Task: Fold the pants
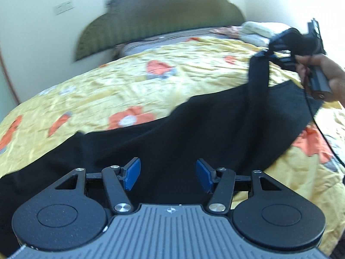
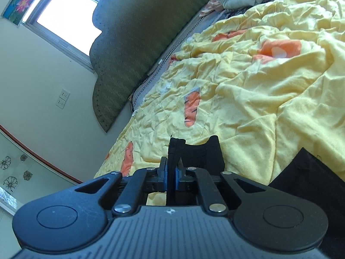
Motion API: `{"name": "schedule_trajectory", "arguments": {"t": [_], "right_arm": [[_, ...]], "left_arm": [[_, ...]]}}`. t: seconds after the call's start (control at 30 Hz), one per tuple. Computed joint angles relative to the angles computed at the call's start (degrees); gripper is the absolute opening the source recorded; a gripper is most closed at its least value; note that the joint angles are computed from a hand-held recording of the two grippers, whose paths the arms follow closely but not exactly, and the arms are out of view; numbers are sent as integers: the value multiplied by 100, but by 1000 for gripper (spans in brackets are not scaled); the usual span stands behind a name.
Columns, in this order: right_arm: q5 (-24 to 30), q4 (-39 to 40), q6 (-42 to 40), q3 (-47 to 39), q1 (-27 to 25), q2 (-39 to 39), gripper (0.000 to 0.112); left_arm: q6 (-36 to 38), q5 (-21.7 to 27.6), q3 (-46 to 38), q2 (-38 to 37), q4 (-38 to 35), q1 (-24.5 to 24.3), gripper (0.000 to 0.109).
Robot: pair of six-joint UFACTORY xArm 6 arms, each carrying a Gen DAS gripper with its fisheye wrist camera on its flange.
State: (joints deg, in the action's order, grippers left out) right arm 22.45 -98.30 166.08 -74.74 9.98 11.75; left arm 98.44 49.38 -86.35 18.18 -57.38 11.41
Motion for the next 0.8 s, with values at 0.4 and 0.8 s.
{"name": "schedule_trajectory", "arguments": {"t": [0.4,0.8], "right_arm": [[356,-398,608,241,307,-680,6],[533,-684,1298,556,358,-902,6]], "left_arm": [[1820,-525,1504,-858,-690,-780,66],[1841,-1324,1804,-864,-989,-1270,56]]}}
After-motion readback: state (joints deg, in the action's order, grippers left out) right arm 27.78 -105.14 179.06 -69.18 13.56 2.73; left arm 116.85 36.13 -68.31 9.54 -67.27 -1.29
